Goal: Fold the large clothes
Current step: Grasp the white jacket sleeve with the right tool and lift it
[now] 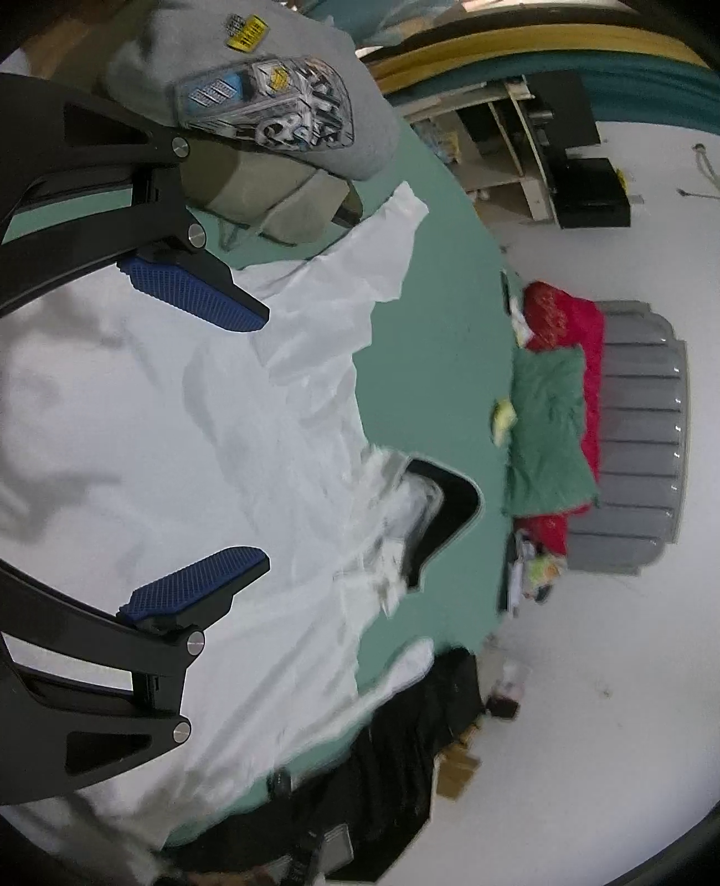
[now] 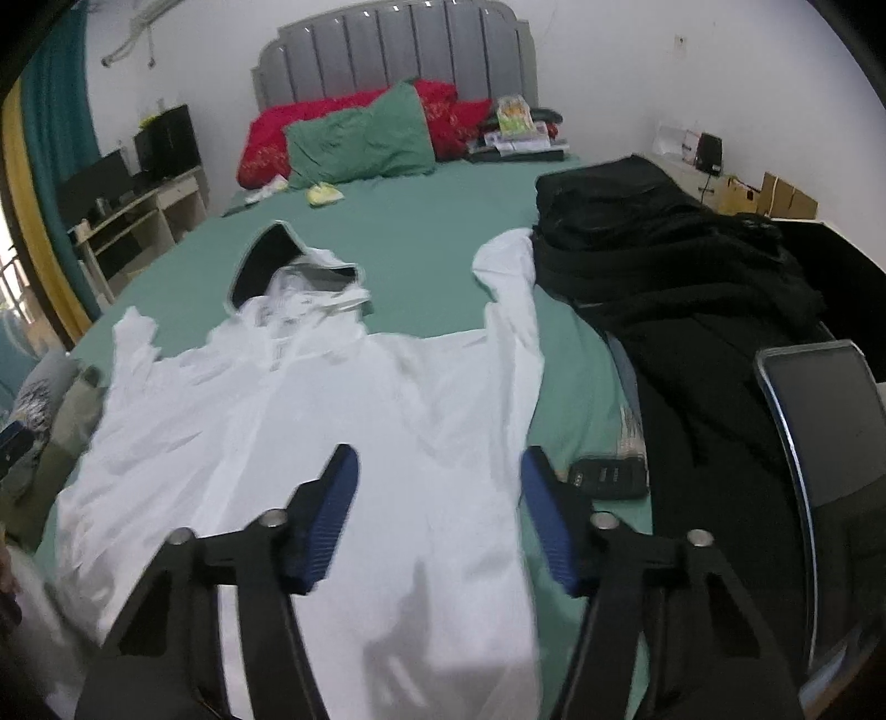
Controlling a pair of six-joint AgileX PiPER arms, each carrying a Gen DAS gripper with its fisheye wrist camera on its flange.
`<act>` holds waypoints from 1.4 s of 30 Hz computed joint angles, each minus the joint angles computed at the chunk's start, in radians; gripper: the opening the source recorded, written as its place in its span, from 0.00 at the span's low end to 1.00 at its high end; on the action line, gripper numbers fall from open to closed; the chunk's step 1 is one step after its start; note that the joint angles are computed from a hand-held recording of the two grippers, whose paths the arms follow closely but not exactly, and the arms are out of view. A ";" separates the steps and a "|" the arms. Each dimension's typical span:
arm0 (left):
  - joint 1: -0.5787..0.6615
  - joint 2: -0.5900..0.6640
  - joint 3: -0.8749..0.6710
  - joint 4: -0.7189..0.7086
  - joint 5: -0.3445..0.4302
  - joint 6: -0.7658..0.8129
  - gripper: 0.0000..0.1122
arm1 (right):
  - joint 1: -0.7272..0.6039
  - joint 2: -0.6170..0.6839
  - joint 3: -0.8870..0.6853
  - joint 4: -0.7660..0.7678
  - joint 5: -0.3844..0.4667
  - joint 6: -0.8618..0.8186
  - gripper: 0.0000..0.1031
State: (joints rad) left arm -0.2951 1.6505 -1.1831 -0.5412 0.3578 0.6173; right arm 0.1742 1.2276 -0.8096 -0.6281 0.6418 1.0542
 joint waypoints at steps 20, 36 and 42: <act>0.028 0.704 -0.871 0.133 0.295 -0.163 0.74 | -0.387 1.289 -1.519 0.303 0.319 -0.735 0.34; 0.090 0.527 -0.713 -0.092 0.252 0.055 0.74 | -0.484 0.557 -0.908 1.294 0.191 -1.447 0.02; 0.147 0.457 -0.633 -0.227 0.271 0.163 0.74 | -0.307 0.479 -0.812 1.462 0.219 -1.568 0.02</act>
